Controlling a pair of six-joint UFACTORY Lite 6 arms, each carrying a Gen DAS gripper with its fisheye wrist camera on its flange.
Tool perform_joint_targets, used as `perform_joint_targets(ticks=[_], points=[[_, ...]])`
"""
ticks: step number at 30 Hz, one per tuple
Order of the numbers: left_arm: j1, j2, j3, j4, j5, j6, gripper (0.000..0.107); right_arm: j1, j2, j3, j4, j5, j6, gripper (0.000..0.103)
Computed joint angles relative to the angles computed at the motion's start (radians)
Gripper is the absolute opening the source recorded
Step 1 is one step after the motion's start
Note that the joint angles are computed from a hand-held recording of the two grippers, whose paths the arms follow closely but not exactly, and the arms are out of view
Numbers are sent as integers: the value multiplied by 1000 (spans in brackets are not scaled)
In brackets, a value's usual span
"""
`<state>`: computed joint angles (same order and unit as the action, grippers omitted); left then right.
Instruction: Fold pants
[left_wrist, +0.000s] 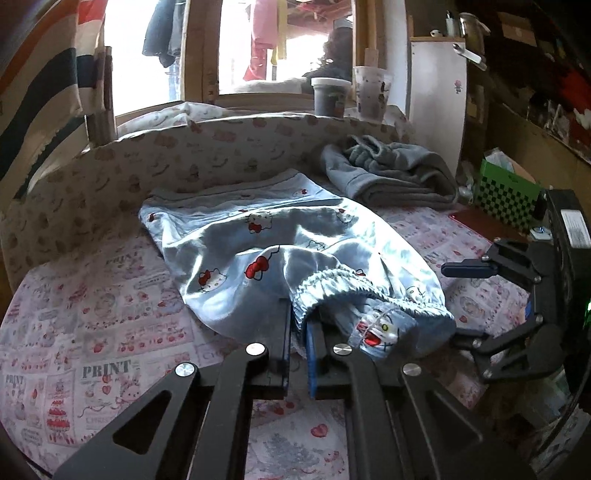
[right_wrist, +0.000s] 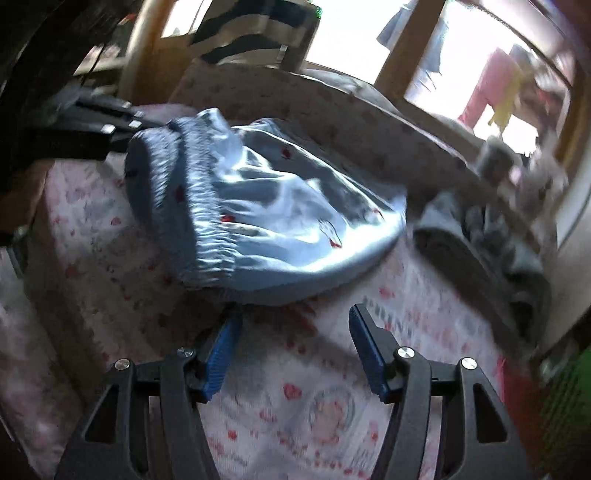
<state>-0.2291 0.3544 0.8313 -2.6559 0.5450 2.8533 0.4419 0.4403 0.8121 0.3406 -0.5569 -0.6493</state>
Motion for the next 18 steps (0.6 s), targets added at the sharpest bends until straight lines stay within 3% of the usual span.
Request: perform_joint_targets(ticks=[8,16,17,18], points=[[72,19,92,334,0,-393,6,72,-10,-15,115,-43,-259,62],[90,8,106,380,12,-464,6,117,71,87,133,-64,-319,62],[94,7,105,383,12,-466,6,115,74,92,116,-70,-301,61],[96,5,102,381,11,-462,6,109,69,90,76,-79,-258,51]])
